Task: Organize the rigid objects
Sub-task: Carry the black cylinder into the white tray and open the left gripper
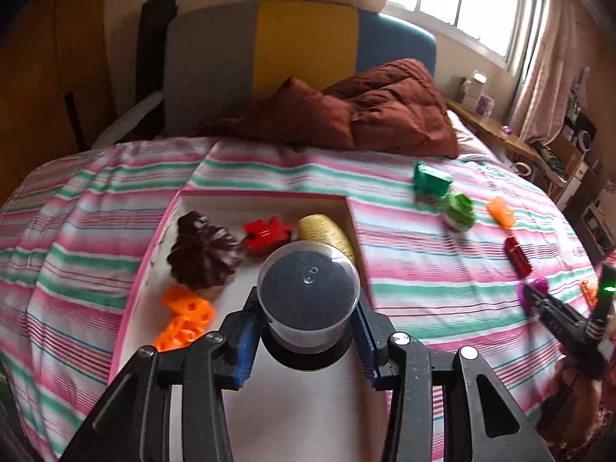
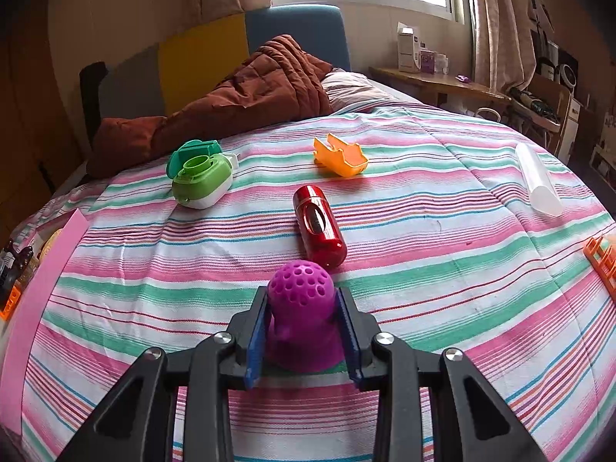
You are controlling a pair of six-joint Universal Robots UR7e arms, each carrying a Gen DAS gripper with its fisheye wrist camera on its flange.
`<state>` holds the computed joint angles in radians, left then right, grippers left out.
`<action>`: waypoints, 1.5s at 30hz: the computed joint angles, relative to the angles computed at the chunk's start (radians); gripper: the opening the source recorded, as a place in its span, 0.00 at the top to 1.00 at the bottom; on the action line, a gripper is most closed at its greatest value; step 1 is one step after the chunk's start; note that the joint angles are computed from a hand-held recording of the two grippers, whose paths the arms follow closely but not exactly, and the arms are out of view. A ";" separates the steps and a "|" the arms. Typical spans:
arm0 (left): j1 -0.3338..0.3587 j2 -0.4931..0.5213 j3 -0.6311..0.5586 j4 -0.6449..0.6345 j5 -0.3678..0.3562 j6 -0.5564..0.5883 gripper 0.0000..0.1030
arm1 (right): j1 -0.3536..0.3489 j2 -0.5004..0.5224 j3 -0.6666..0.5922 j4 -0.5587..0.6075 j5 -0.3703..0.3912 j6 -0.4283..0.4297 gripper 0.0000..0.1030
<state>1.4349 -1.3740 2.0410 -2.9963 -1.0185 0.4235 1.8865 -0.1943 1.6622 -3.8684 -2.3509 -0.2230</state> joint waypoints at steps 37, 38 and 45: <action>0.039 -0.043 0.041 0.002 0.000 -0.182 0.12 | 0.029 0.026 -0.027 -0.046 -0.029 -0.085 0.68; 0.040 -0.050 0.051 -0.003 0.000 -0.179 0.12 | 0.032 0.027 -0.028 -0.051 -0.027 -0.094 0.68; 0.037 -0.072 0.084 -0.017 0.029 -0.148 0.11 | 0.044 0.007 -0.012 0.019 0.005 -0.073 0.68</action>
